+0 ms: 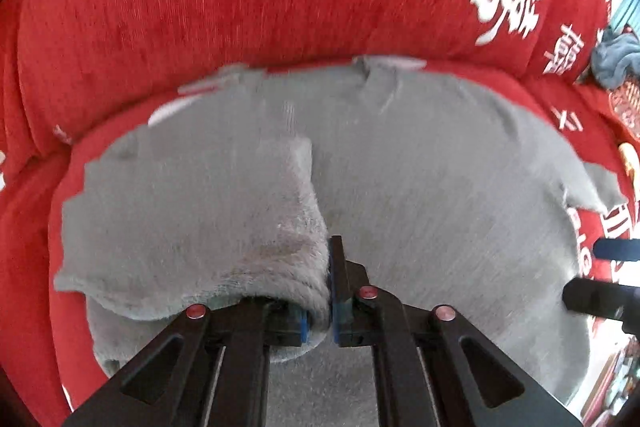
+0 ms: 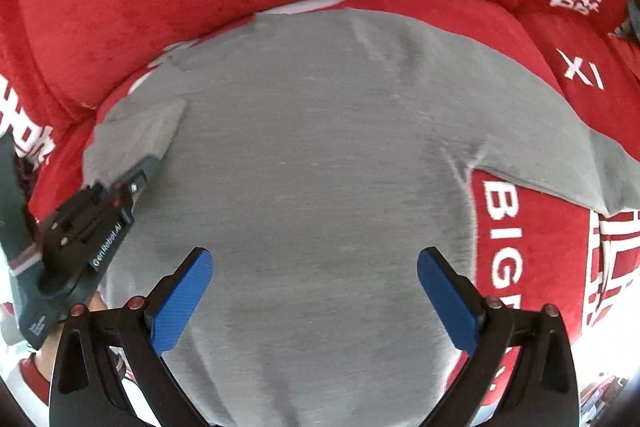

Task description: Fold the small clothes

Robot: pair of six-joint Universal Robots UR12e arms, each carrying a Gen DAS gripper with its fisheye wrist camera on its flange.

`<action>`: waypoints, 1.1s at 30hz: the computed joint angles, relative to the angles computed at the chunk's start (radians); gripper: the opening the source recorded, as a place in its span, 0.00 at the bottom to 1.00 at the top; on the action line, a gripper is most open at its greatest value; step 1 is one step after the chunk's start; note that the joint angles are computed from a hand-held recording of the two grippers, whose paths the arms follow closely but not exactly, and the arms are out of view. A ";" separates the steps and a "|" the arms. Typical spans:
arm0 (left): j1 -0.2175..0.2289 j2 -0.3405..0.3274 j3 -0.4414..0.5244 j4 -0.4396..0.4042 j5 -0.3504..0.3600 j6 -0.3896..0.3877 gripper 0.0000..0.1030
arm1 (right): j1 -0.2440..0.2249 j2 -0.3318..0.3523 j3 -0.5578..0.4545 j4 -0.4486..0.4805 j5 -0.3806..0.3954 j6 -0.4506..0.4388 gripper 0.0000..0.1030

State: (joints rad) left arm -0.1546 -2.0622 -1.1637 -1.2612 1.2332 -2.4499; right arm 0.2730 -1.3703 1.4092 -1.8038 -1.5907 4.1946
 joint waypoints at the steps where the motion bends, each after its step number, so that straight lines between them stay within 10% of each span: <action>1: 0.000 0.004 -0.004 0.009 0.020 -0.003 0.52 | -0.002 0.007 -0.005 0.004 0.008 -0.002 0.99; 2: 0.000 0.012 -0.015 0.031 0.037 -0.009 0.74 | -0.004 0.007 -0.005 0.003 0.011 -0.008 0.99; 12: 0.100 0.031 0.019 0.018 0.125 -0.228 0.75 | 0.010 0.143 -0.183 -0.111 0.021 -0.267 0.99; 19: 0.178 0.018 0.041 -0.068 0.179 -0.413 0.75 | 0.066 0.406 -0.518 -0.069 0.079 -0.601 0.99; 23: 0.198 0.023 0.033 -0.072 0.187 -0.428 0.75 | 0.119 0.583 -0.786 0.095 -0.061 -0.758 0.93; 27: 0.198 0.004 0.055 -0.094 0.169 -0.420 0.75 | 0.145 0.683 -0.942 0.223 -0.174 -0.826 0.61; 28: 0.201 -0.005 0.070 -0.105 0.159 -0.417 0.75 | 0.141 0.666 -0.920 0.189 -0.176 -0.795 0.26; 29: 0.201 -0.012 0.082 -0.115 0.146 -0.414 0.75 | 0.137 0.652 -0.902 0.172 -0.172 -0.768 0.16; 33: 0.183 -0.074 0.183 -0.158 0.086 -0.400 0.75 | 0.090 0.482 -0.640 -0.073 -0.115 -0.561 0.10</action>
State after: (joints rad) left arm 0.0280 -2.1364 -0.9811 -1.4189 1.3194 -2.8496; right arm 0.3634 -0.8878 0.7695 -1.8769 -1.7060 3.6334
